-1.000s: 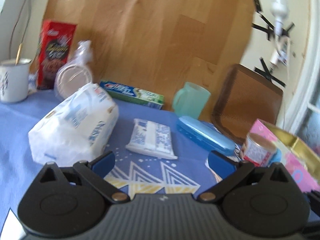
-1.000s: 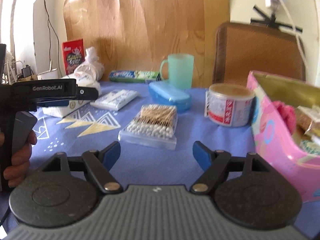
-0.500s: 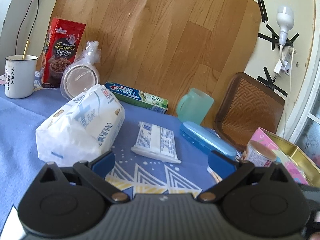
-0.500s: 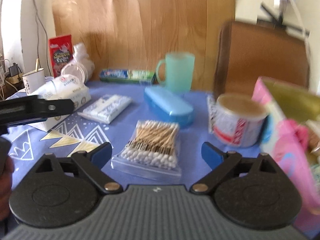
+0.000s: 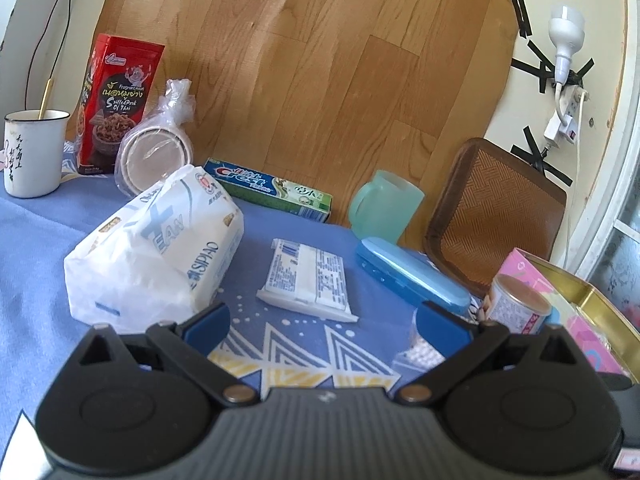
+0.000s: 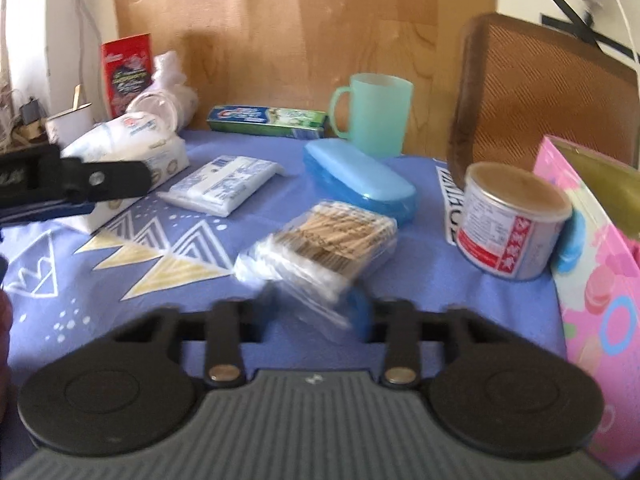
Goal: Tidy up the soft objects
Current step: 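Close the right tool on the clear cotton swab bag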
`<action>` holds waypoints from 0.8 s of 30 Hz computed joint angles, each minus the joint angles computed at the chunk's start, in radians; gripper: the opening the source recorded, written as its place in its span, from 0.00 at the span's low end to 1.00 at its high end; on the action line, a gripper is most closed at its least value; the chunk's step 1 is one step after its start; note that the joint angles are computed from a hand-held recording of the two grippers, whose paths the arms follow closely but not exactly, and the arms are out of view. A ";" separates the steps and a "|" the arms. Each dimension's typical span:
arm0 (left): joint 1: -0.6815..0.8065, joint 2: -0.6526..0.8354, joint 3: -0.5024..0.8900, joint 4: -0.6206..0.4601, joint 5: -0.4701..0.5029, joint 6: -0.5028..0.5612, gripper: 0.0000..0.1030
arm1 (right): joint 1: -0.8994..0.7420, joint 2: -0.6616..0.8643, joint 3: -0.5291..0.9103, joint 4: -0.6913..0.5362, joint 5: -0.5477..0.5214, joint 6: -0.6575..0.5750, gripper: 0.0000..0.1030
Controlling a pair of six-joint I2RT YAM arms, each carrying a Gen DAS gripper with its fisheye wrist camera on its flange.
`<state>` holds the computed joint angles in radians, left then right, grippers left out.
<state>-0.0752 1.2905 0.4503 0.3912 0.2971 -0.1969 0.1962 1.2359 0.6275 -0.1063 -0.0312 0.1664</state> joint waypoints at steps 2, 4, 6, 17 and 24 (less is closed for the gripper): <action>-0.005 -0.002 -0.002 0.002 -0.006 0.004 1.00 | 0.024 -0.007 -0.005 0.005 0.022 -0.023 0.24; -0.009 -0.003 -0.004 0.004 -0.010 0.007 1.00 | 0.039 -0.008 -0.007 0.010 0.044 -0.042 0.22; -0.010 -0.003 -0.005 0.006 -0.012 0.006 1.00 | 0.043 -0.013 -0.011 0.013 0.048 -0.051 0.20; -0.013 -0.008 -0.012 0.013 -0.018 0.012 1.00 | 0.070 -0.114 -0.063 -0.022 0.054 -0.022 0.16; 0.003 -0.002 -0.003 -0.001 0.008 -0.004 1.00 | 0.112 -0.242 -0.100 -0.120 0.060 -0.044 0.20</action>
<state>-0.0719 1.2881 0.4469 0.3900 0.3051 -0.2004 0.3082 0.9939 0.5275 -0.2260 0.0287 0.1227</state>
